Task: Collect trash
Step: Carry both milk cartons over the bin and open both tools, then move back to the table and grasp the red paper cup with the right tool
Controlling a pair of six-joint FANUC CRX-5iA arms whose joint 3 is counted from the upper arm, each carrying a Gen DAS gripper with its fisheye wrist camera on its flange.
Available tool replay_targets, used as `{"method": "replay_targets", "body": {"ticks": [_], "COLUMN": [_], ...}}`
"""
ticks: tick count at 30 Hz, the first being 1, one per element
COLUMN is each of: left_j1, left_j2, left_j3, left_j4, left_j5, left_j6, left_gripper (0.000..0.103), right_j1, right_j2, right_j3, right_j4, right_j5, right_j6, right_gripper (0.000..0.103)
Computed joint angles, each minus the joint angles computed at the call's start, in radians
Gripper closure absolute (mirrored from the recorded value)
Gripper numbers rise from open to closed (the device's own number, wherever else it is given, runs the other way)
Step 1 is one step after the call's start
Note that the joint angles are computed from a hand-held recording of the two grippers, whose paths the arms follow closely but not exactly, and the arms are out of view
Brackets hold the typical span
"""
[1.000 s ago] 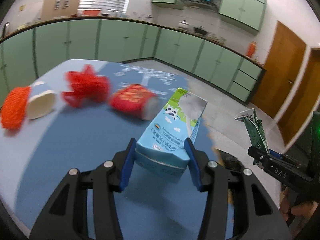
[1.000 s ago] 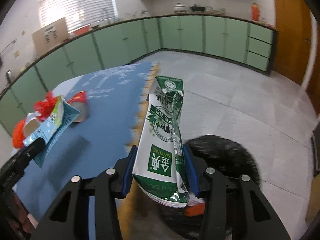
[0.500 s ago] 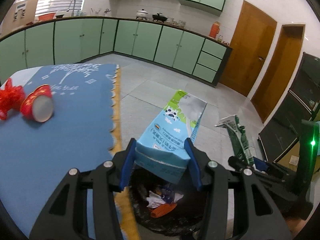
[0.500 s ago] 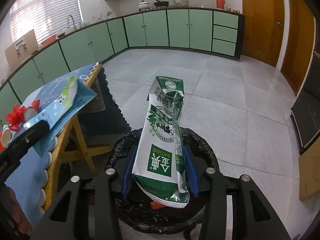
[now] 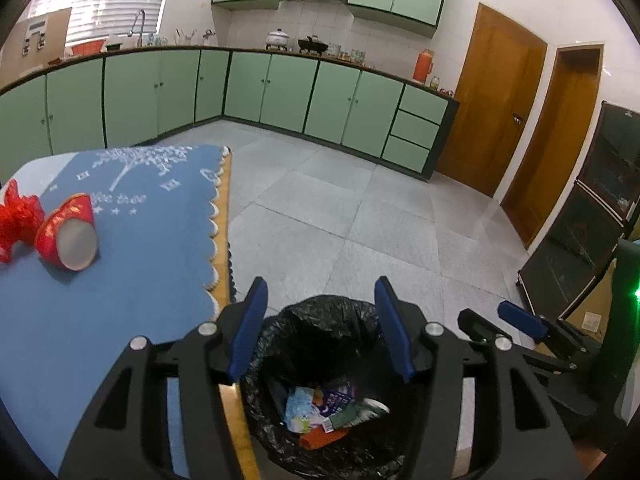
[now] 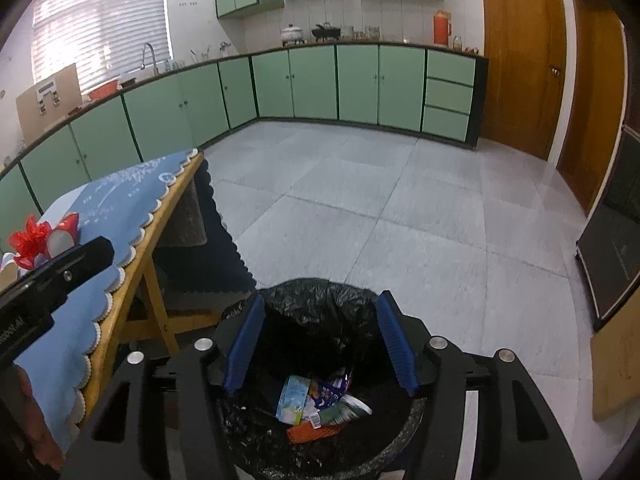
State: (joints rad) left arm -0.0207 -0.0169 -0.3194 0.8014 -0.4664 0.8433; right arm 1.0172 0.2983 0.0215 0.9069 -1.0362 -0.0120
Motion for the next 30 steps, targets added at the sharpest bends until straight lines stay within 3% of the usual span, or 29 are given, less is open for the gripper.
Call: {"method": "replay_targets", "body": {"ticks": [8, 15, 24, 28, 30], "left_j1": [0.047, 0.144, 0.353, 0.440, 0.475], "left_j2": [-0.057, -0.115, -0.152, -0.148, -0.141], "left_j3": [-0.026, -0.050, -0.056, -0.041, -0.029], "left_j4": [0.019, 0.001, -0.075, -0.145, -0.173], "left_j5": [0.020, 0.016, 0.002, 0.019, 0.019], "left_j6": [-0.025, -0.018, 0.051, 0.107, 0.130], "left_gripper": [0.047, 0.041, 0.041, 0.041, 0.041], "right_j1": [0.016, 0.034, 0.059, 0.070, 0.076], "right_j2": [0.022, 0.092, 0.302, 0.431, 0.528], "right_j3": [0.054, 0.176, 0.508, 0.718, 0.885], "right_j4": [0.067, 0.089, 0.040, -0.022, -0.066], "right_j5": [-0.009, 0.005, 0.073, 0.081, 0.055], "right_j6": [0.001, 0.057, 0.233, 0.340, 0.430], "right_gripper": [0.039, 0.033, 0.031, 0.031, 0.031]}}
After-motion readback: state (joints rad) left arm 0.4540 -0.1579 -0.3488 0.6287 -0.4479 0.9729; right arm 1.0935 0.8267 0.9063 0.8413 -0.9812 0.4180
